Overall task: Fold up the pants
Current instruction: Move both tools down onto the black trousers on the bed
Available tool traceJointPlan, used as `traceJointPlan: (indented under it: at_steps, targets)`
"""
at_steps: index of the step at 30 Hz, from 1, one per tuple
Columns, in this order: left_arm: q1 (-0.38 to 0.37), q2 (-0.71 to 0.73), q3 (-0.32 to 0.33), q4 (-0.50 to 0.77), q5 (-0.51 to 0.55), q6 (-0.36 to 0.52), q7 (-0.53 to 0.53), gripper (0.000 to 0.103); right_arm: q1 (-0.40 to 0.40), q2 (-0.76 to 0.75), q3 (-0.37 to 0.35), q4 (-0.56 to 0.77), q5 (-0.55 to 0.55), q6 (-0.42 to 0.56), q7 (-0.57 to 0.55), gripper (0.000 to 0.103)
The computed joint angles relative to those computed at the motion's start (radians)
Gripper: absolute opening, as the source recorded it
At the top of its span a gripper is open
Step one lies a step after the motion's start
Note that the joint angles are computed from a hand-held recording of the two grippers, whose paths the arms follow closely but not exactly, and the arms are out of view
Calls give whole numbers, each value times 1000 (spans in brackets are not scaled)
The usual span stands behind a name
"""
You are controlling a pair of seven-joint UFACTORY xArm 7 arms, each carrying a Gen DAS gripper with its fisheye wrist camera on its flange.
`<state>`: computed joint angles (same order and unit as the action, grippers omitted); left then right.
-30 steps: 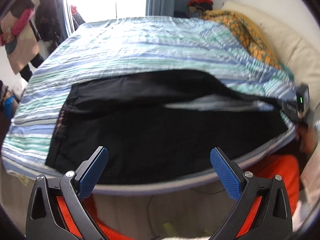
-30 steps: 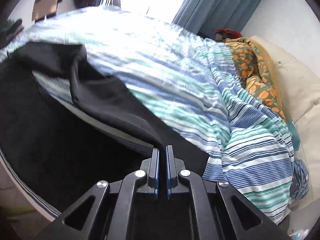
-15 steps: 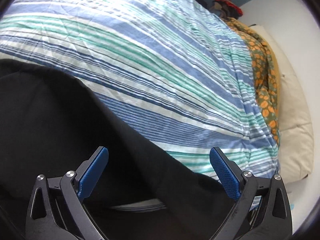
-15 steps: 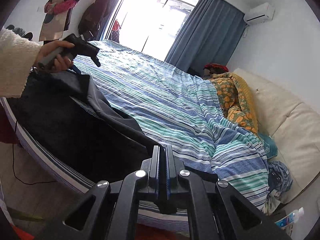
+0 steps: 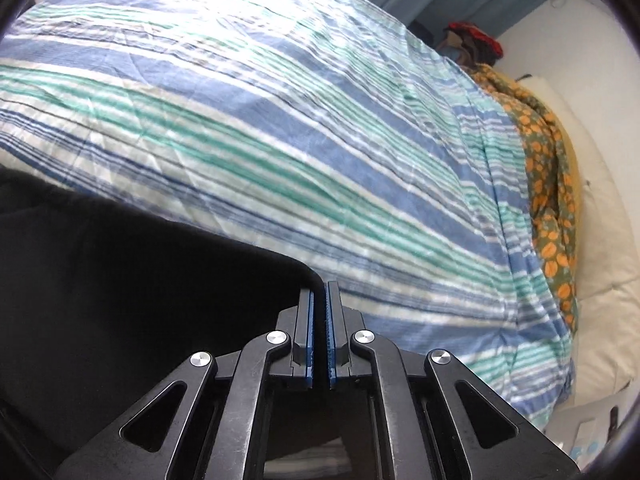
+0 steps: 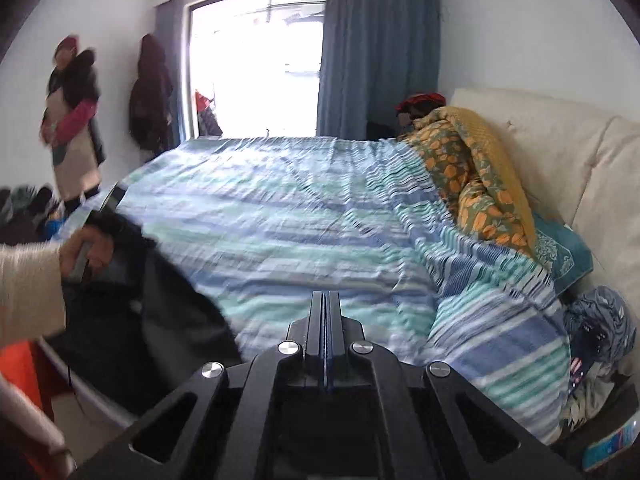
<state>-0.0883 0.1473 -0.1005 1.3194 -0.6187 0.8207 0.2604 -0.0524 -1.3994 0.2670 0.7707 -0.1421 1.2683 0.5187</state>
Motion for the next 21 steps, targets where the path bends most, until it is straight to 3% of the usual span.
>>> traceJointPlan:
  at_steps: [2, 4, 6, 7, 8, 10, 12, 14, 16, 17, 19, 21]
  targets:
    - [0, 24, 2, 39, 5, -12, -45, 5, -74, 157, -78, 33, -148, -100, -74, 2]
    - [11, 3, -3, 20, -6, -5, 13, 5, -113, 230, -50, 48, -224, -140, -162, 8]
    - [8, -35, -2, -30, 19, -28, 97, 5, -64, 217, -13, 12, -156, -153, -126, 28]
    - [5, -47, -1, -50, 21, -36, 118, 5, -28, 187, 26, -25, -107, -159, -83, 55]
    - [7, -53, 4, -61, 7, -32, 139, 5, 14, 159, 90, -61, -52, -152, -32, 73]
    - [12, -49, 13, -64, -16, -19, 154, 5, 126, 147, 251, -107, 79, -139, 95, 73]
    - [12, -36, 16, -55, -20, -15, 147, 5, 217, 221, 430, -107, 218, -188, 249, 73]
    - [10, -32, 15, -52, -17, -17, 142, 5, 223, 349, 604, -52, 292, -244, 370, 69]
    - [10, -38, 15, -56, -14, -19, 139, 5, 169, 485, 751, 17, 318, -282, 456, 65]
    - [10, -42, 15, -58, -16, -18, 140, 5, 147, 530, 800, 36, 315, -277, 484, 57]
    - [10, -56, 16, -70, -26, -19, 148, 5, 114, 586, 863, 58, 290, -243, 529, 51]
    - [10, -65, 19, -79, -36, -17, 157, 5, 135, 583, 849, 30, 278, -220, 581, 49]
